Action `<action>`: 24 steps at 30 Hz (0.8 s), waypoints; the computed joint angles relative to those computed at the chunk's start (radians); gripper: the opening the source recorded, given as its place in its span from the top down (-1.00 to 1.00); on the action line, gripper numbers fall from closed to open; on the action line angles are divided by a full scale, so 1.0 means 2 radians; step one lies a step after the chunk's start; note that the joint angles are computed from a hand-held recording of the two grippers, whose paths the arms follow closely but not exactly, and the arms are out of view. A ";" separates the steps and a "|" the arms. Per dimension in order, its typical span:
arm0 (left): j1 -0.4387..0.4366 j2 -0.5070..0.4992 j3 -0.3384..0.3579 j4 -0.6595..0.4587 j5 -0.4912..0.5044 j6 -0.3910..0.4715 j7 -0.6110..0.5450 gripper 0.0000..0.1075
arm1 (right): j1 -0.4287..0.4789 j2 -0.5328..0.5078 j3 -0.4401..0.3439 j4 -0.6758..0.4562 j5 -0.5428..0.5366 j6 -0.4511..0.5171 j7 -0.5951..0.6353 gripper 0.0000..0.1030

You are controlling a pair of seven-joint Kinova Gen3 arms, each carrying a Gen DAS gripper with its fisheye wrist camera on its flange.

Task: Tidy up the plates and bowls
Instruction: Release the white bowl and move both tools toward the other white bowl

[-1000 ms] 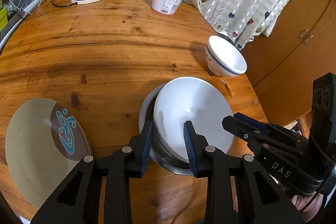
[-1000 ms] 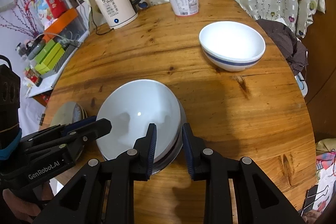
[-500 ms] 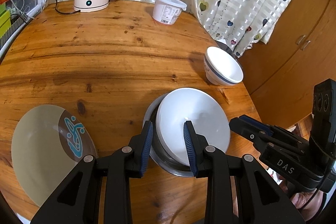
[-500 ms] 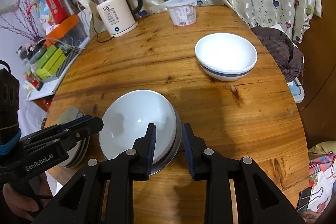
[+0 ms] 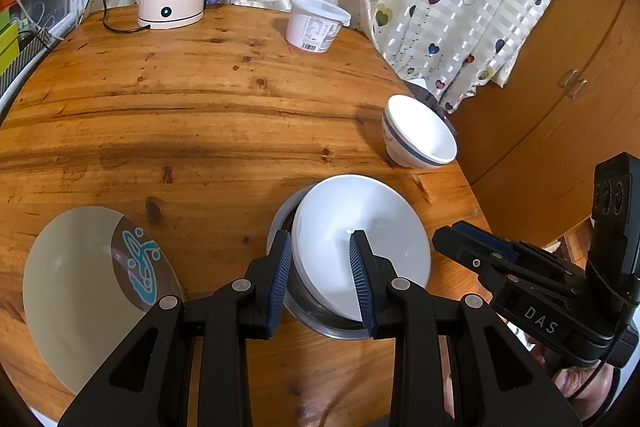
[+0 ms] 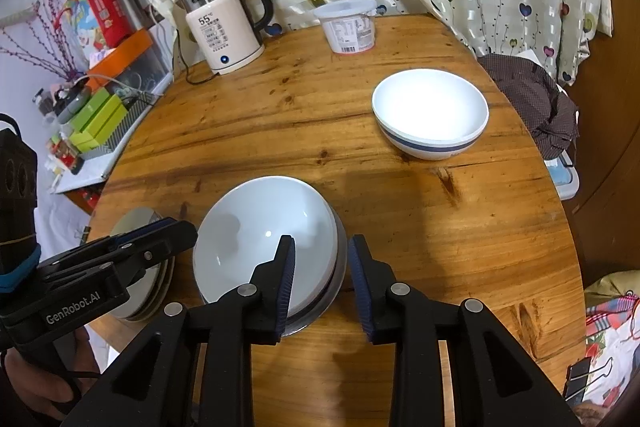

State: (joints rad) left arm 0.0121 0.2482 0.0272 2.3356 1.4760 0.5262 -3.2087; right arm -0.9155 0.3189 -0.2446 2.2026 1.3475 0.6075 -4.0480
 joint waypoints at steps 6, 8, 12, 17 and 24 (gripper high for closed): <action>0.000 0.000 0.000 -0.001 0.001 0.001 -0.001 0.42 | 0.000 0.000 0.000 0.000 0.002 0.000 -0.002 0.45; 0.000 0.000 0.000 -0.001 -0.001 0.001 0.001 0.42 | 0.001 -0.001 0.000 0.000 0.001 0.000 0.001 0.45; 0.000 0.000 0.001 -0.001 0.000 0.000 0.001 0.42 | 0.002 -0.002 0.000 -0.001 -0.002 0.001 0.004 0.45; 0.001 0.000 0.000 -0.001 0.001 0.000 -0.001 0.42 | 0.001 -0.001 0.000 0.000 0.000 0.002 0.000 0.45; 0.010 -0.005 0.007 -0.006 -0.006 -0.007 0.013 0.42 | 0.012 -0.013 0.002 0.006 -0.002 -0.003 0.010 0.45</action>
